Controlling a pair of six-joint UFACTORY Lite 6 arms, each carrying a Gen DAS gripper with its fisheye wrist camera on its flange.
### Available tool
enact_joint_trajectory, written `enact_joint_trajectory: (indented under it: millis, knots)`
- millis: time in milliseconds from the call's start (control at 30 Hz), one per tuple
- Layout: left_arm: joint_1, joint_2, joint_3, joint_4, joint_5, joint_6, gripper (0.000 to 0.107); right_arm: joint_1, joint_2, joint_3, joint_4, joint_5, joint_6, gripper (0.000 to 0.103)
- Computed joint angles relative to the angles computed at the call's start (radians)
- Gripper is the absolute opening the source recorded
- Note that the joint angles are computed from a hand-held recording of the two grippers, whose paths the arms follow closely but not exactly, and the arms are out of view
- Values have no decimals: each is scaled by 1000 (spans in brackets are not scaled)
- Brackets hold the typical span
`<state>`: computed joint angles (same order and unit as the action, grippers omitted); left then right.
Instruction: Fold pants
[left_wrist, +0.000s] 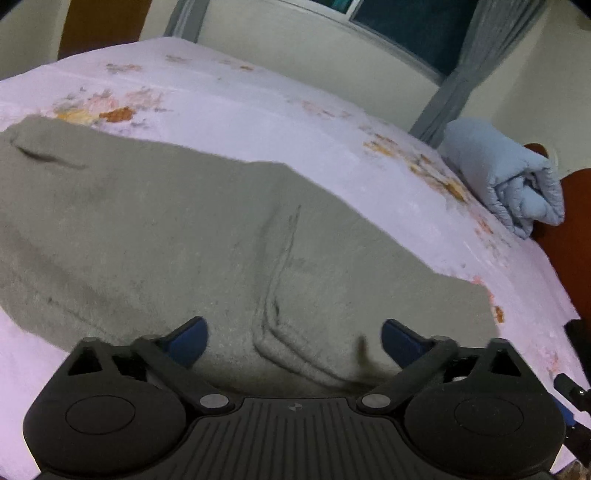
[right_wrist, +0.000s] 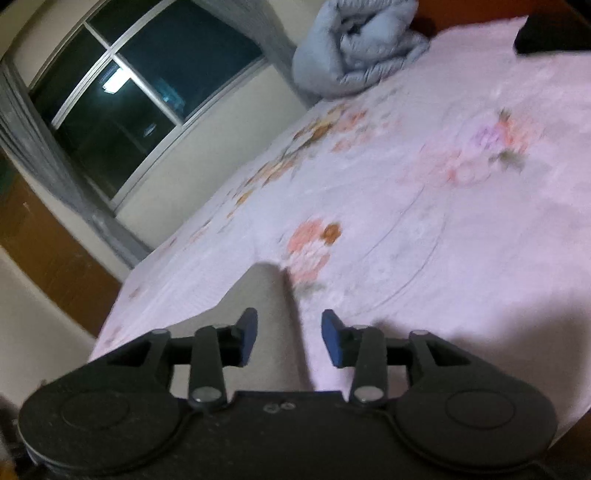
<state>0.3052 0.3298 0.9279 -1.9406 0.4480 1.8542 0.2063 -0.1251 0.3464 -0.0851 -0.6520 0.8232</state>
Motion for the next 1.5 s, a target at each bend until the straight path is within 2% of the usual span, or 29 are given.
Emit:
enact_joint_trajectory:
  millis: [67,100,133,167,233,400,500,633,700,733,767,800,833,867,900,933,1033,1067,1100,1133,1200,1300,1367,1500]
  knots:
    - [-8,-9,-31,-64,7,60,75,24,19,39,16,57,-20,39]
    - [2,0,-26,-33,30,27,36,14,46,42,-6,35,3,40]
    - [16,11,-14,32,49,-45,29,-1,68,42,-49,12,49,40]
    - [31,17,-7,61,62,-76,29,-1,87,46,-50,-2,60,41]
    - [48,6,-28,38,99,-46,20,-9,102,54,-58,-16,65,44]
    - [104,-59,-101,12,176,-2,20,14,92,60,-72,-43,43,49]
    - [96,-21,-73,51,141,-25,20,14,95,53,-119,-88,86,50]
    - [88,39,-50,1,138,46,22,-44,181,55,-348,-324,280,50]
    - [86,43,-53,-20,141,81,23,-53,263,109,-430,-344,363,48]
    - [90,47,-51,-15,147,83,24,-49,330,157,-446,-291,392,46]
    - [97,52,-46,-2,154,74,24,-54,394,201,-473,-242,435,37]
    - [110,57,-39,28,168,48,25,-66,431,210,-465,-234,460,10]
    - [121,55,-33,59,177,22,26,-88,443,206,-474,-241,493,0]
    - [131,44,-36,80,183,9,26,-106,438,201,-494,-251,525,0]
    - [135,28,-46,78,177,18,26,-111,413,187,-503,-267,528,12]
    - [138,14,-57,67,175,35,27,-103,375,169,-495,-283,504,30]
    - [140,17,-57,63,169,62,30,-41,332,178,-482,-306,451,36]
    - [140,26,-53,59,169,67,30,-19,362,215,-485,-270,461,36]
    - [140,34,-50,57,170,74,31,9,406,267,-480,-193,466,35]
    - [142,36,-49,56,174,81,32,28,452,303,-462,-156,438,29]
    - [160,28,-41,112,183,30,33,29,458,310,-450,-151,436,28]
    - [208,-50,-82,123,173,60,40,73,317,261,-340,-109,313,47]
    - [274,-81,-95,154,204,69,45,106,261,275,-300,-60,253,63]
    - [467,-54,-36,232,290,11,74,199,235,358,-149,66,79,69]
